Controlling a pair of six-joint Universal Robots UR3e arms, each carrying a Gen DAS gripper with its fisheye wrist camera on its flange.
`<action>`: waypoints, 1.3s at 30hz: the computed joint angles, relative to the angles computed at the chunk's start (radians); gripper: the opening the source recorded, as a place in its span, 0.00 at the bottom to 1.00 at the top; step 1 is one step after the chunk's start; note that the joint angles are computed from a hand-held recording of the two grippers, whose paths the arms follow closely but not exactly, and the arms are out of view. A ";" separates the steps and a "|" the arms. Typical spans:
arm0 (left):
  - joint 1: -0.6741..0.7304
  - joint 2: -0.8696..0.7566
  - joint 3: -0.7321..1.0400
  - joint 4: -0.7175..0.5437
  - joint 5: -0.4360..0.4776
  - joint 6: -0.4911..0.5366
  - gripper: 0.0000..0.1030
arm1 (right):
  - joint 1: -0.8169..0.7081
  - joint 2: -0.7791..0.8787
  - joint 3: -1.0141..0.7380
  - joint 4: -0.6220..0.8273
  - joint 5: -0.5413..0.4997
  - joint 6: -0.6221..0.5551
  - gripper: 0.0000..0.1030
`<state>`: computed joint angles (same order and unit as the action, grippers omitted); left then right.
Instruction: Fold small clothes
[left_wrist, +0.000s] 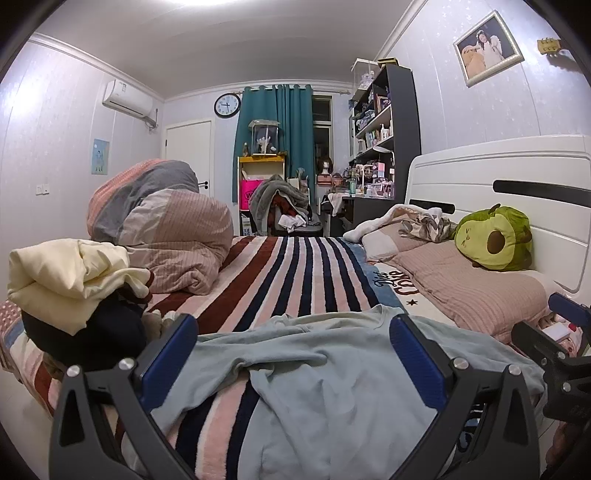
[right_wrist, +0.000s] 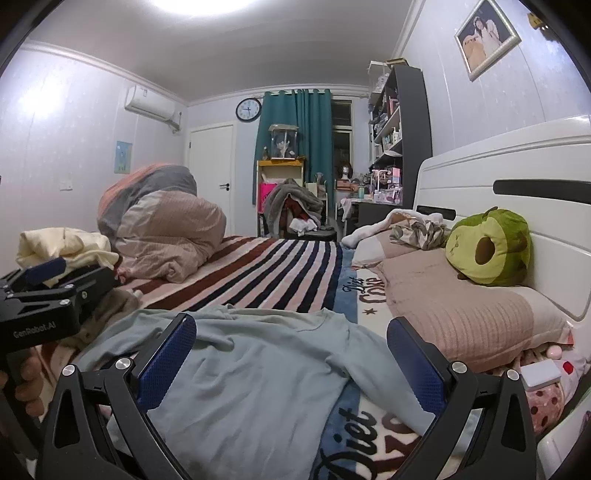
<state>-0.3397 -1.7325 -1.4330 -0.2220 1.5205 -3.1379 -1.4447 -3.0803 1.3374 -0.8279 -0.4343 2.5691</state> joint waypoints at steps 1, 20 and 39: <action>0.000 -0.002 0.002 -0.002 0.001 0.000 0.99 | -0.002 0.003 -0.007 0.010 0.002 -0.007 0.99; 0.022 -0.002 -0.005 -0.002 -0.021 0.006 0.99 | -0.019 0.001 -0.029 0.120 0.010 -0.064 0.99; 0.035 0.002 -0.008 -0.011 -0.043 0.003 0.99 | -0.018 0.002 -0.026 0.135 0.014 -0.074 0.99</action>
<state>-0.3052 -1.7309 -1.4409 -0.2328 1.4772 -3.1349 -1.4626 -3.0788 1.3111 -0.6933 -0.4201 2.4952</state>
